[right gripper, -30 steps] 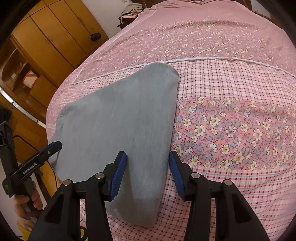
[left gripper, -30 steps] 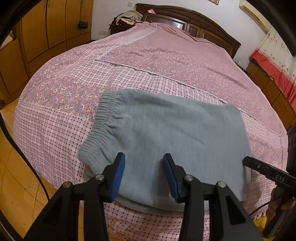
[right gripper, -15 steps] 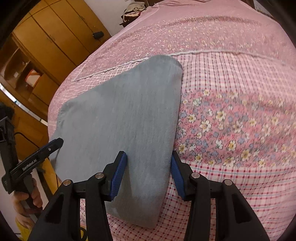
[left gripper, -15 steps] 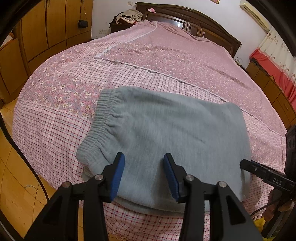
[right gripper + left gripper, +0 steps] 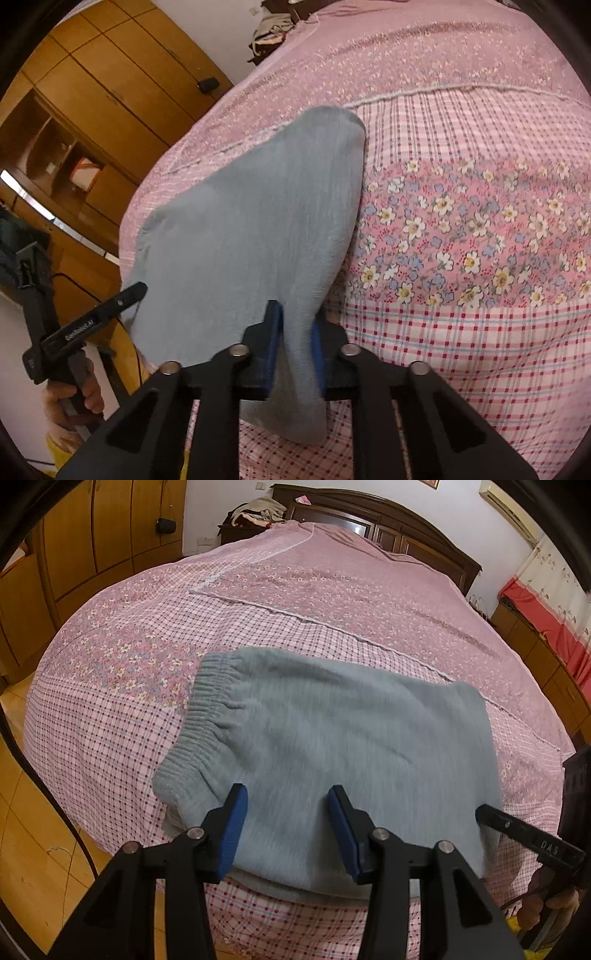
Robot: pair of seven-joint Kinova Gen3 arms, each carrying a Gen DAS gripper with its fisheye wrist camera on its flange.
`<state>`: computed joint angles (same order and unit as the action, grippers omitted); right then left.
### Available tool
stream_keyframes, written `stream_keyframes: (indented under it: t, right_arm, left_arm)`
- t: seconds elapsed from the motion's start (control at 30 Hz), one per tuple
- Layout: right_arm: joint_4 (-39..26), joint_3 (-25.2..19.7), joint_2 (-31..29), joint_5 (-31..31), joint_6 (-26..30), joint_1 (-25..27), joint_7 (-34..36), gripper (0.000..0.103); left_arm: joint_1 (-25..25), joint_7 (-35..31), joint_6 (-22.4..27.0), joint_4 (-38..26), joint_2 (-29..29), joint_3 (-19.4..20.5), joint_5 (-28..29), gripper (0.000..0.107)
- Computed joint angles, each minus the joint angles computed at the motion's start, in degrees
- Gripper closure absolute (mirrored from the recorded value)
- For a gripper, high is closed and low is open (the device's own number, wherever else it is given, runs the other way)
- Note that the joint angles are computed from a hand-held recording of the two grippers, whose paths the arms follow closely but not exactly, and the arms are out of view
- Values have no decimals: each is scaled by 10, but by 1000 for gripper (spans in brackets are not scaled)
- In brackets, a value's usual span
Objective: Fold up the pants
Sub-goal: 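Grip the sweatpants edge with the right tool and fold it over the bundle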
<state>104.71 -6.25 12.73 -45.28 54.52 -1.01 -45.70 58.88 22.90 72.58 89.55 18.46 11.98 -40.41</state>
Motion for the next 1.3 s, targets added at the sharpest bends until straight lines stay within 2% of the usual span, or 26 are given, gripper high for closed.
stream_keyframes:
  t: [0.3, 0.4, 0.53, 0.63, 0.77, 1.0, 1.3]
  right_arm:
    - [-11, 10, -20, -53, 38, 30, 79, 92]
    - [-22, 13, -34, -65, 48, 30, 103, 92]
    - [-33, 17, -45, -81, 62, 24, 121, 92]
    - [-40, 16, -53, -88, 68, 10, 121, 92]
    - [-53, 9, -61, -79, 56, -17, 120, 92]
    - [-103, -3, -58, -42, 72, -55, 114, 92]
    - [-168, -33, -21, -11, 90, -103, 67, 92]
  left_arm:
    - [6, 19, -12, 14, -12, 8, -1, 59]
    - [8, 16, 2, 0, -5, 9, 0, 59]
    - [14, -6, -6, -16, 1, 11, -12, 58]
    - [16, -46, 0, -41, 21, 9, -5, 52]
    - [33, -57, 15, -58, 36, -6, -4, 50]
    - [42, -22, -2, -19, 2, -6, -15, 50]
    - [34, 39, 75, 15, -36, 21, -18, 50]
